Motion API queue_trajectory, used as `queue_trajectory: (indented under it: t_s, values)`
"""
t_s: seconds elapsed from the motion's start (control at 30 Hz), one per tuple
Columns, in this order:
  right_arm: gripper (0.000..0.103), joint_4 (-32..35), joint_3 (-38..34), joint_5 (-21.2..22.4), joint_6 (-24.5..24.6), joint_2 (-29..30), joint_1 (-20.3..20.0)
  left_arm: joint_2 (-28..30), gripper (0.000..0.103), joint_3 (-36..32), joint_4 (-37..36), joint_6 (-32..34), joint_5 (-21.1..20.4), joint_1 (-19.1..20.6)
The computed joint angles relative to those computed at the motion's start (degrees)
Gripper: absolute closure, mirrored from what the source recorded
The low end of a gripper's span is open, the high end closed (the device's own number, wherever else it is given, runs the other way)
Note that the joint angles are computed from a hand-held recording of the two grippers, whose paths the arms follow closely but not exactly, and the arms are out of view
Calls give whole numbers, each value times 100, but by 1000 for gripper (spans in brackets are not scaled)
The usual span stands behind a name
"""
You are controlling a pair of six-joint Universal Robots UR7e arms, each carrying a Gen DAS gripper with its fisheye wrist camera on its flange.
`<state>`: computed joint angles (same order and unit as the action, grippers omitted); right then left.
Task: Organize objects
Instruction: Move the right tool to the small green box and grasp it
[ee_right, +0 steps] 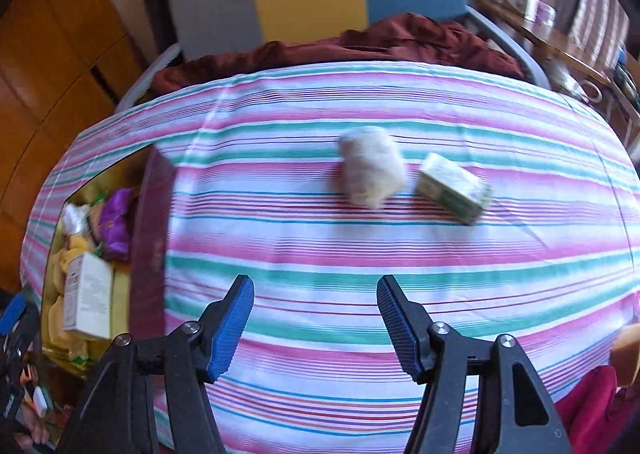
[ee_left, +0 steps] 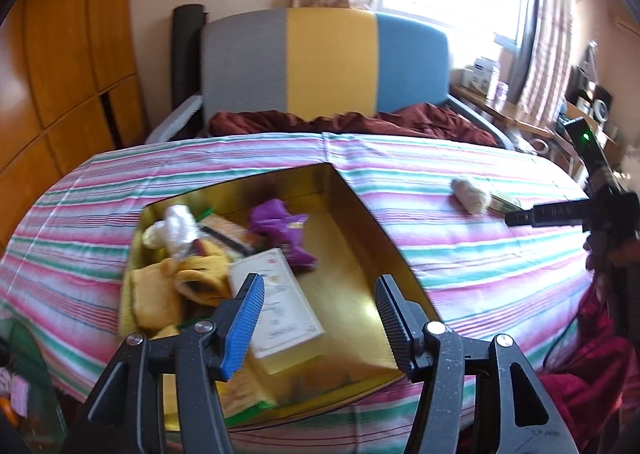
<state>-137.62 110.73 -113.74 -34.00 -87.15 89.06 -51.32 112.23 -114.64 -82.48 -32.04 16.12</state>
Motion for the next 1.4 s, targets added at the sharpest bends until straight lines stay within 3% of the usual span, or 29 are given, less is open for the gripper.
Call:
queue_trajectory:
  t_s: [0.17,0.33,0.57,0.73,0.83,1.0,1.03,1.07,1.27,1.4]
  values:
    - [38,85,-423,-227,263,125,-330,243,44,-86,-628,624,-165,67]
    - [38,-94,-677,-631,73,381,-440,348,44,-109,-985,961,-306,120]
    - [38,-803,-978,-1215,-860,1041,-295,376,44,-86,-1229,1112,-422,190]
    - [38,-1537,-1124,-1648,-1962,1604,-164,359,44,-79,-1270,1113,-480,252]
    - [38,-1641,-1269,-1766,-2301,1845,-141,364,44,-100,-1346,1147,-502,297]
    - [43,-1504,-1507,-1719,-2188,2098,-203,458,44,-205,-1494,1403,-546,367]
    - [63,-1272,-1540,-1566,-2003,2037,-240,481,44,-230,-1541,1469,-548,381]
    - [73,-992,-1580,-1450,-1811,1974,-262,507,44,-257,-1609,1558,-557,402]
    - [74,-1140,-1199,-1429,-1769,1578,-419,769,44,-589,-1984,2134,-651,528]
    - [73,-1038,-1249,-1297,-1304,1431,-596,1052,44,-993,-2142,2526,-773,619]
